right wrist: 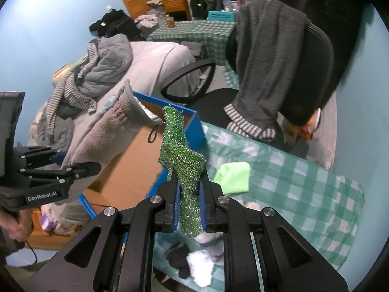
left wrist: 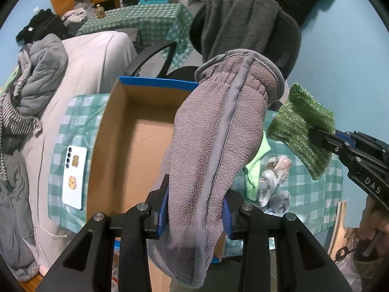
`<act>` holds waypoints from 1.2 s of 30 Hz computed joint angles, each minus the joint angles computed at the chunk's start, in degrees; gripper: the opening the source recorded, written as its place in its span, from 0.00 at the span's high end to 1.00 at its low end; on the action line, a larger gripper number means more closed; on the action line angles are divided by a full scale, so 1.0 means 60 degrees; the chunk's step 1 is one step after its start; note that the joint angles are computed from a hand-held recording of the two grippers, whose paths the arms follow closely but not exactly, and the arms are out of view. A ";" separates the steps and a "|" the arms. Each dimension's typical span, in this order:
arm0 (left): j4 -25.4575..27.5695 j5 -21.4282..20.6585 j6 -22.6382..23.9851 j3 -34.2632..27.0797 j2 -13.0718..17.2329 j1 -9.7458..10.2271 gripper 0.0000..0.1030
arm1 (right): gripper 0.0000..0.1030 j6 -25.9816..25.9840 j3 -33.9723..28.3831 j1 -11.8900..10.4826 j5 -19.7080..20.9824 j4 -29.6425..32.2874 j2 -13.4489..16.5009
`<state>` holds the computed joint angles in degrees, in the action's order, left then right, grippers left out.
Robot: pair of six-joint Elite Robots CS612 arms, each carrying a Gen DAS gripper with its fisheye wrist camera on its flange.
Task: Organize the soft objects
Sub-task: 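Carry the mitten and scrubber over the box and open both tools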
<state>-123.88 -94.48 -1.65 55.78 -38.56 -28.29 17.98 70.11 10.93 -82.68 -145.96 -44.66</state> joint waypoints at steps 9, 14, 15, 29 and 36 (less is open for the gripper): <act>0.0063 0.0129 -0.0317 -0.0102 0.0072 0.0255 0.65 | 0.87 -0.0408 -0.0993 0.0178 0.0290 0.0481 0.0555; 0.0123 0.0248 -0.0454 -0.0116 0.0111 0.0364 0.65 | 0.87 -0.0536 -0.1589 0.0269 0.0439 0.0828 0.0888; 0.0145 0.0259 -0.0489 -0.0121 0.0123 0.0386 0.65 | 0.87 -0.0571 -0.1727 0.0293 0.0464 0.0908 0.0962; 0.0670 0.0377 -0.0503 -0.0599 0.0517 0.0549 0.65 | 0.87 -0.0981 -0.3343 0.0496 0.0680 0.2134 0.1874; 0.0926 0.0384 -0.0403 -0.0888 0.0757 0.0604 0.65 | 0.87 -0.0926 -0.4030 0.0543 0.0758 0.2750 0.2292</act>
